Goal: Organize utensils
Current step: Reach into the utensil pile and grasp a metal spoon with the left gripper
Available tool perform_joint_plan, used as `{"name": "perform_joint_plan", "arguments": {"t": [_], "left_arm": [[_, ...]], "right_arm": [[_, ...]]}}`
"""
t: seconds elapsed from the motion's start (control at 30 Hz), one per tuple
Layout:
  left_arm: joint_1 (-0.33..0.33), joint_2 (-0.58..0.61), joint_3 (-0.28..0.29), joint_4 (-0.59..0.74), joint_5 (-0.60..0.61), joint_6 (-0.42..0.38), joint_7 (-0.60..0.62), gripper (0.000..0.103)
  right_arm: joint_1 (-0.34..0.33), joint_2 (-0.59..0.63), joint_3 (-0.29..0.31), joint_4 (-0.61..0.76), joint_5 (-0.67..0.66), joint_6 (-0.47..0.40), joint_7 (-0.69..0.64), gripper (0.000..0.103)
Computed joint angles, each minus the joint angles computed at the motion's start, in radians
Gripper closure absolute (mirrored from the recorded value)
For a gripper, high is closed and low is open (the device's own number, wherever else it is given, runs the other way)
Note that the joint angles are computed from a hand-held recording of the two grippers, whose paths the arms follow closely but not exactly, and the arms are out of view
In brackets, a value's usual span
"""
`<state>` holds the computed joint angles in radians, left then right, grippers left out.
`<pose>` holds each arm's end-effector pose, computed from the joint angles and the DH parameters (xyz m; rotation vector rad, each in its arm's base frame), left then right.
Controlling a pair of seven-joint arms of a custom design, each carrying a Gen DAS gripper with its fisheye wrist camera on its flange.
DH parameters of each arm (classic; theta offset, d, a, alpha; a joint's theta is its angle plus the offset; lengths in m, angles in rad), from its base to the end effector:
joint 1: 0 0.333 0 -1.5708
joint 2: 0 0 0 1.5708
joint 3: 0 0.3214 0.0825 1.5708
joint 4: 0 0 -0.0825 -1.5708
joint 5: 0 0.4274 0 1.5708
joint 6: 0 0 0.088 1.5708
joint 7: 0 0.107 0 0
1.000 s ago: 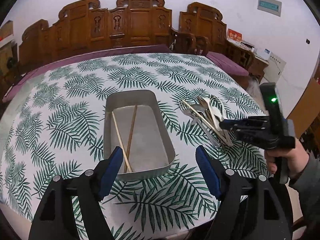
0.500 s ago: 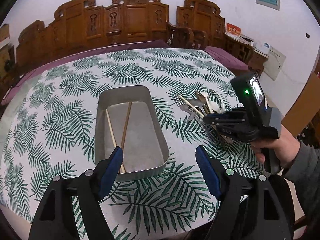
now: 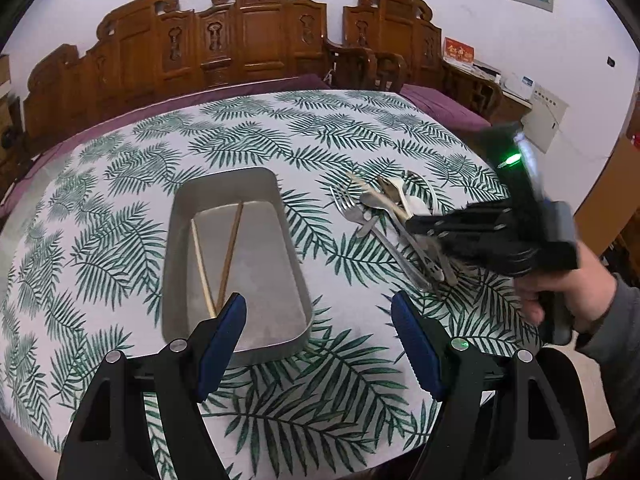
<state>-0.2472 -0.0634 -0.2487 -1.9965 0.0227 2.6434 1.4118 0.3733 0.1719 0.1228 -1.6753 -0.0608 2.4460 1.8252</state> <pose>0.5504 -0.3021 0.5596 -1.5205 2.1926 -0.8648 0.6208 0.3291 0.5603 -2.0526 1.5648 -0.3575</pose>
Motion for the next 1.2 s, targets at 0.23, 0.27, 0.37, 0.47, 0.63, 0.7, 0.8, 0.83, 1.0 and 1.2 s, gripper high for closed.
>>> {"name": "perform_joint_plan", "arguments": {"t": [0.23,0.27,0.37,0.47,0.63,0.7,0.8,0.83,1.0,1.2], "left_arm": [[-0.021,0.058,-0.008,0.056,0.018,-0.002,-0.018,0.032],[-0.024,0.067,-0.007,0.064,0.019,-0.003,-0.020,0.032],[-0.039,0.100,-0.007,0.098,0.027,-0.009,-0.027,0.032],[-0.056,0.137,-0.007,0.136,0.030,-0.019,-0.020,0.032],[-0.092,0.220,-0.001,0.231,0.050,-0.054,-0.028,0.042],[-0.105,0.253,0.005,0.268,0.058,-0.068,-0.033,0.050],[-0.128,0.317,0.016,0.343,0.073,-0.100,-0.047,0.055],[-0.136,0.334,0.020,0.363,0.076,-0.109,-0.053,0.056],[-0.178,0.445,0.047,0.498,0.113,-0.170,-0.087,0.066],[-0.211,0.565,0.071,0.658,0.127,-0.246,-0.110,0.077]], "right_arm": [[-0.021,-0.162,-0.016,-0.146,0.010,0.039,0.017,0.097],[-0.024,-0.181,-0.018,-0.168,0.013,0.043,0.024,0.097],[-0.035,-0.232,-0.027,-0.231,0.001,0.057,0.055,0.097],[-0.044,-0.256,-0.034,-0.266,-0.007,0.058,0.074,0.097],[-0.058,-0.268,-0.042,-0.290,-0.022,0.070,0.109,0.097],[-0.062,-0.270,-0.044,-0.295,-0.023,0.071,0.110,0.097],[-0.067,-0.277,-0.047,-0.308,-0.024,0.070,0.117,0.097],[-0.068,-0.279,-0.048,-0.311,-0.023,0.070,0.119,0.097],[-0.077,-0.283,-0.053,-0.328,-0.017,0.070,0.134,0.097],[-0.084,-0.282,-0.057,-0.340,-0.009,0.066,0.143,0.097]]}}
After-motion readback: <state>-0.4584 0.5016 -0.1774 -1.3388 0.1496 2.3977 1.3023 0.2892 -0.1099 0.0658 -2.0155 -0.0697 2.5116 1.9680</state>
